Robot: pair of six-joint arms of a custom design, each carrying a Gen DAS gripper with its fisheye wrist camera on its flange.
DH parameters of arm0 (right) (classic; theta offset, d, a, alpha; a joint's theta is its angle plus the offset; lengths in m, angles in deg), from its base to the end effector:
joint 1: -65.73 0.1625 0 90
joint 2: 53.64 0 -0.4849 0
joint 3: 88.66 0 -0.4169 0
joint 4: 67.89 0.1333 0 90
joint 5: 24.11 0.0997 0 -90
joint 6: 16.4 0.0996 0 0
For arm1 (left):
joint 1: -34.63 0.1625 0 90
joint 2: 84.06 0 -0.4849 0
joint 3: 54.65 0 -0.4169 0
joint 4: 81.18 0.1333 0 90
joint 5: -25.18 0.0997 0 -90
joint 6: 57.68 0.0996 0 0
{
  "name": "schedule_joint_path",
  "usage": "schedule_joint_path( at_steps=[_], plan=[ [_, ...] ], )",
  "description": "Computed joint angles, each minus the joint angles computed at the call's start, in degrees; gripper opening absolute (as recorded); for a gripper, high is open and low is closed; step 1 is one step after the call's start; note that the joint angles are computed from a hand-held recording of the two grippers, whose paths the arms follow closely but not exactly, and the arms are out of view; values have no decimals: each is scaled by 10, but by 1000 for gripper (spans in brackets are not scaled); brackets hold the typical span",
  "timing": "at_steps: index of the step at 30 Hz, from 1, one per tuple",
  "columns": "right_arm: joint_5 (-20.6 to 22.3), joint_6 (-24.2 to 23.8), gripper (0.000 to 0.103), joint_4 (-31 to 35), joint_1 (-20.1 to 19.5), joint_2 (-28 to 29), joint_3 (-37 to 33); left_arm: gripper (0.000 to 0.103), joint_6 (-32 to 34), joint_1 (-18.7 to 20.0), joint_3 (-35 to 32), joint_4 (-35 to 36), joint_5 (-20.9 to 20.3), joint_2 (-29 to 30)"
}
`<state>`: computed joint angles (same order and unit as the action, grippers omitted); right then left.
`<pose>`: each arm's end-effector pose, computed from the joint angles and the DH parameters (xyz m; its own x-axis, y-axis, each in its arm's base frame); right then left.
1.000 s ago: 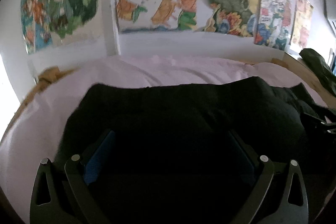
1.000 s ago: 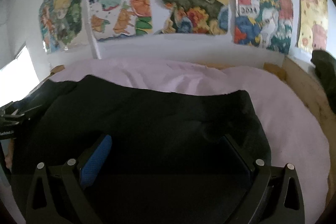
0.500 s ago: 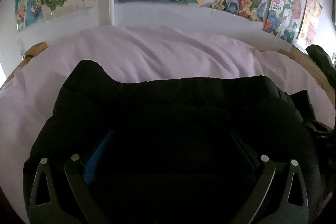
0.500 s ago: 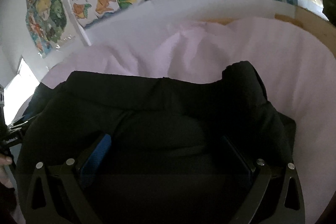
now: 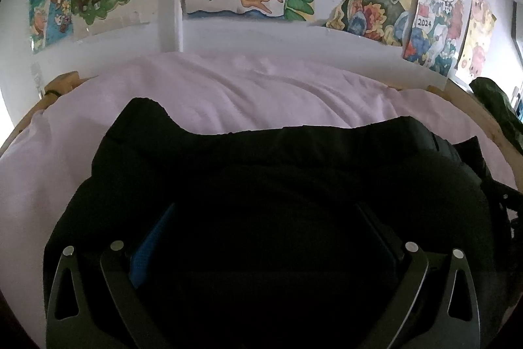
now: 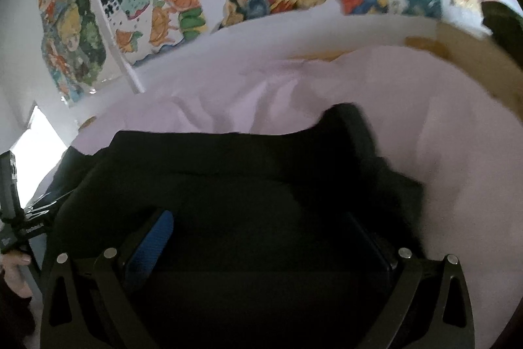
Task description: Fold large clothes
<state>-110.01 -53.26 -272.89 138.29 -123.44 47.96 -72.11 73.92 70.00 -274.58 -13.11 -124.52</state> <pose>-0.0075 -0.4924 0.2424 -0.8940 -0.1831 0.4089 -0.4205 0.6578 -0.6249 -0.2729 -0.4965 0.0369 -0.7557 0.1570 -0.6358 0.5602 0.6579 -0.5034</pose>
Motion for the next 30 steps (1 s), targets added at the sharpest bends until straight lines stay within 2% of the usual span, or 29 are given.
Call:
schedule_joint_path(
  at_steps=[4,6,8,11,13,16,19,21,24,25,27,28,30],
  plan=[
    [10,-5,103,7,-30,-30,8,102,-6,-6,10,1,0,-9],
    [0,4,103,18,-44,-41,5,102,-8,-11,13,16,5,-16],
    [4,28,103,49,-66,-50,-3,102,-5,-15,18,27,9,-22],
    [40,61,103,126,-103,-63,-20,102,4,-23,30,32,19,-33],
    [68,49,103,159,-121,-66,-27,102,13,-26,38,26,29,-37],
    [81,30,103,193,-127,-67,-35,102,19,-27,55,19,29,-50],
    [105,24,103,208,-135,-69,-36,102,-8,-29,77,37,25,-77],
    [129,15,103,242,-143,-71,-42,102,-19,-29,96,41,23,-99],
    [180,-8,103,321,-158,-80,-56,102,-13,-23,129,25,-1,-140],
    [211,-28,103,376,-167,-85,-66,102,-21,-19,134,43,-4,-154],
    [246,-56,103,443,-175,-88,-77,102,-35,-7,139,80,-17,-178],
    [260,-74,103,481,-177,-88,-84,102,-37,5,142,86,-41,-191],
    [252,-81,103,499,-173,-84,-89,102,-37,31,141,88,-101,-208]
  ],
)
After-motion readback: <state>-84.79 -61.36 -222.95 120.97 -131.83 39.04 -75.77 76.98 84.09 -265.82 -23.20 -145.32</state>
